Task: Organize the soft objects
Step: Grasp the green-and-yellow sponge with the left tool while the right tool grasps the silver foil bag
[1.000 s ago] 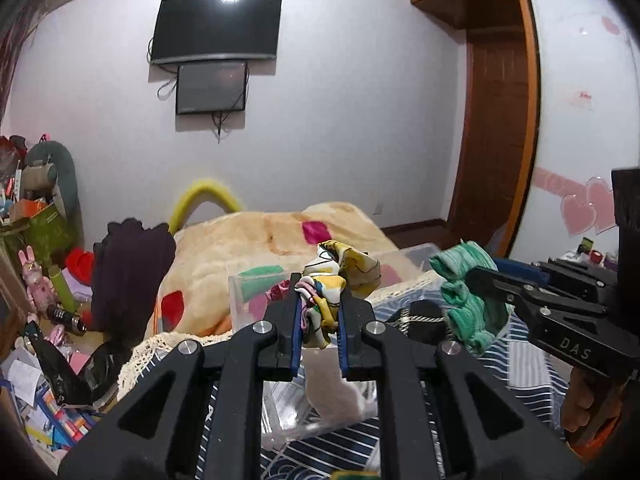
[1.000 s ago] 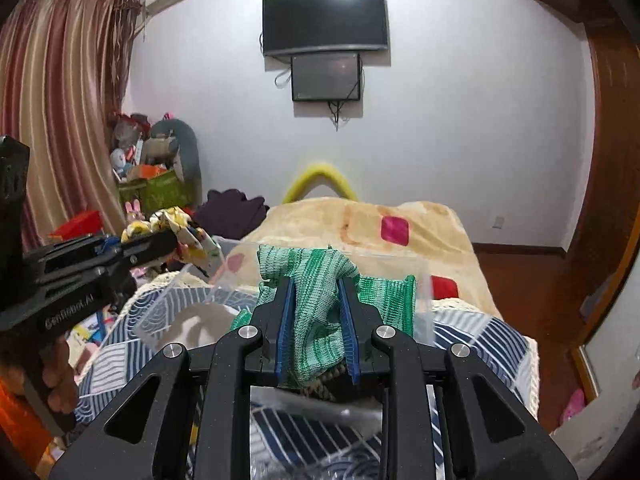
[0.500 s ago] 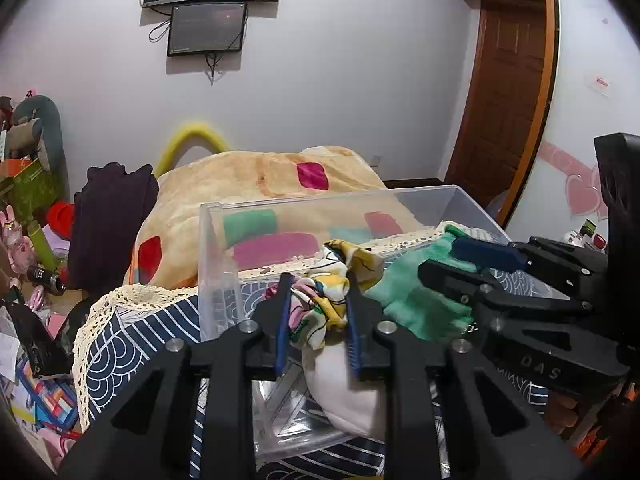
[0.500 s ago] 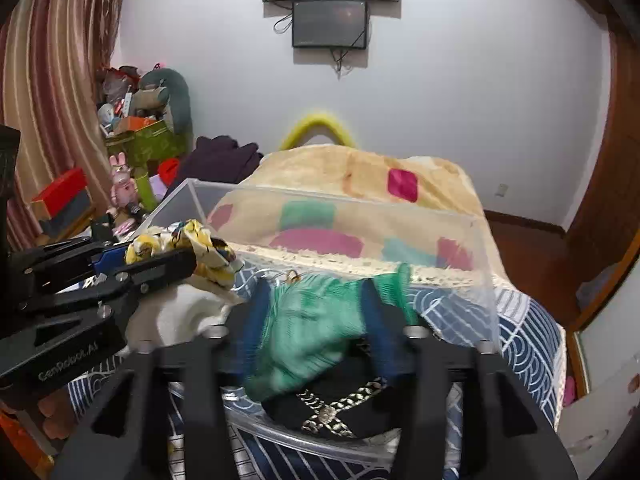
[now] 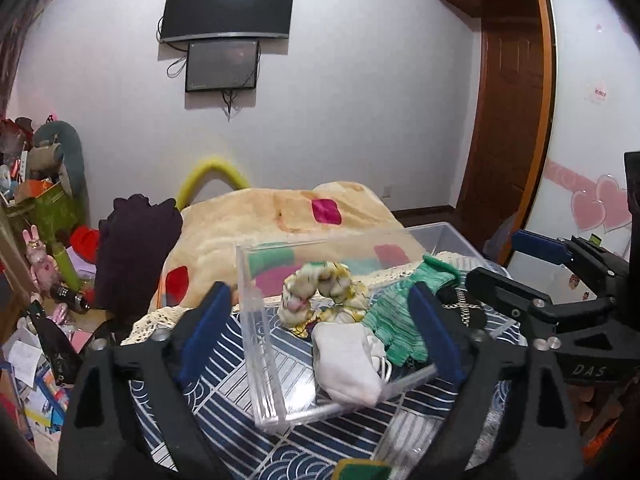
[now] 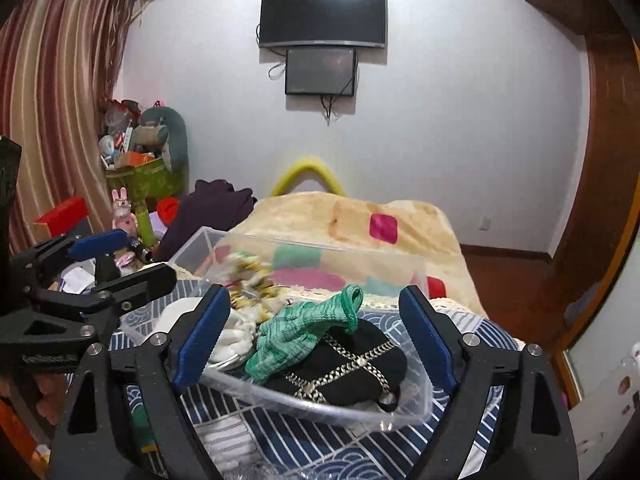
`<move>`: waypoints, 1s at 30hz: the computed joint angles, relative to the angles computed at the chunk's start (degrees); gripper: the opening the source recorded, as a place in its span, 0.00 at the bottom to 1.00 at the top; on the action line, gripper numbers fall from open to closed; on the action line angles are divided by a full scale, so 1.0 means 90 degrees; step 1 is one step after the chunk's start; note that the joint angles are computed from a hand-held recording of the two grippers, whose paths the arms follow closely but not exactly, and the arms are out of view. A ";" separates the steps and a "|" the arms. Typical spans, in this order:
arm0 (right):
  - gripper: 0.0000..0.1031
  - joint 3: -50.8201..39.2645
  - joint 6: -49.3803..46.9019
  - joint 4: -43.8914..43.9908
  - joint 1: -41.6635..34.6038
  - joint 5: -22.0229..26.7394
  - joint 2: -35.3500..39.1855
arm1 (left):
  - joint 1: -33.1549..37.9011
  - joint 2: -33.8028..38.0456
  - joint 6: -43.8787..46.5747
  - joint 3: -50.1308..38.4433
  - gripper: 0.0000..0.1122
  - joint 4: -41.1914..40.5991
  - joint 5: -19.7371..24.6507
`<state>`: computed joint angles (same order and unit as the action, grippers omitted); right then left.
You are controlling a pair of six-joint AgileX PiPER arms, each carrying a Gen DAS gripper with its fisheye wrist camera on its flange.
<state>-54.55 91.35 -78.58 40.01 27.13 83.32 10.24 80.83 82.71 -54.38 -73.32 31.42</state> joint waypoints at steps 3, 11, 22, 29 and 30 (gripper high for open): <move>0.84 0.0237 0.0319 -0.0155 0.0179 0.0165 -0.0249 | 0.0241 -0.0332 0.0192 0.0220 0.88 -0.0104 0.0238; 0.96 0.0961 0.1017 -0.0445 0.0545 0.0512 -0.0691 | 0.0832 -0.0998 0.0869 0.1041 0.91 -0.0310 0.0757; 0.96 0.1774 0.1770 -0.0494 0.0482 -0.0276 -0.0398 | 0.0880 -0.0673 0.1105 0.1900 0.92 0.0066 0.0681; 0.83 0.1978 0.2235 -0.0768 0.0282 -0.1032 0.0156 | 0.0947 -0.0386 0.1936 0.2535 0.81 -0.0645 0.0620; 0.80 0.1972 0.2142 -0.0700 0.0217 -0.1183 0.0213 | 0.0902 -0.0363 0.2009 0.2587 0.76 -0.0704 0.0555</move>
